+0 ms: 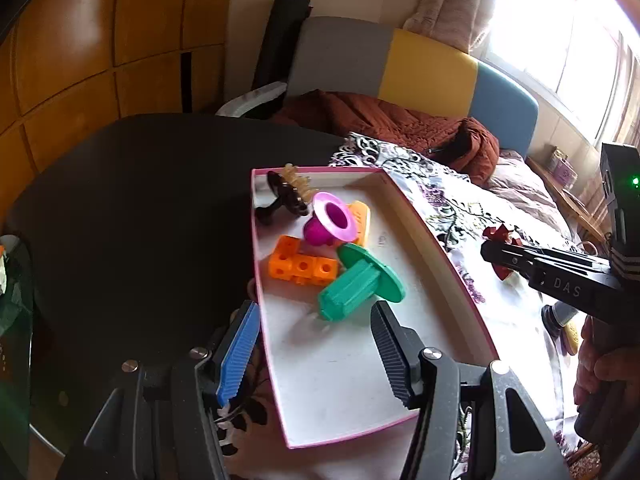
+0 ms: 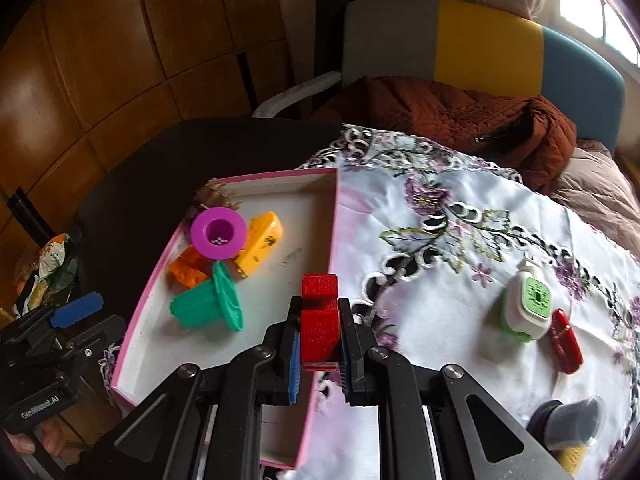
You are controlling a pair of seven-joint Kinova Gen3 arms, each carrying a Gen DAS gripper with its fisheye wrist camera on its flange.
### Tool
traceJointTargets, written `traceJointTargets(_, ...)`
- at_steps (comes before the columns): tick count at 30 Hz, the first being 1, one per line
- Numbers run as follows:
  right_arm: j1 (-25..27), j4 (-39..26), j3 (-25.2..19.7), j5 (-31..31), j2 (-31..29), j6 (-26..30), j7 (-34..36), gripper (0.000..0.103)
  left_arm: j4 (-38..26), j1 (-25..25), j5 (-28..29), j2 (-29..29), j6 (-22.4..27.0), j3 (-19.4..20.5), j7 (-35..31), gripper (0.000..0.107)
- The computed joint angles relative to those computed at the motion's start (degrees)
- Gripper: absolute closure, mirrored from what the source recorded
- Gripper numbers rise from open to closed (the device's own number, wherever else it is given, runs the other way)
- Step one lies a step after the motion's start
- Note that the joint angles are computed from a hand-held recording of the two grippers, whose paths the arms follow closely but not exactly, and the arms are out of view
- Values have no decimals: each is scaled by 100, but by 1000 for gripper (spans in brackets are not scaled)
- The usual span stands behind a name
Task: Organize rigid objects
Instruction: 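Carry the red block into the tray and open the right gripper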
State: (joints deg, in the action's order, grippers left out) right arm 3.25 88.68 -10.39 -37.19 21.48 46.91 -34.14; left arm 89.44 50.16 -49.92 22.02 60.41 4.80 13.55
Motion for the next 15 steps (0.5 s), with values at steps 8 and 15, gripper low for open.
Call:
traceJointTargets(8, -434, -225, -56, 219, 144, 5, -376, 88, 287, -65, 40, -147, 30, 30, 318, 49)
traceJointTargets(15, -1109, -886, 73, 1070, 703, 171, -1435, 88, 394, -158, 28, -178, -54, 87, 405, 49)
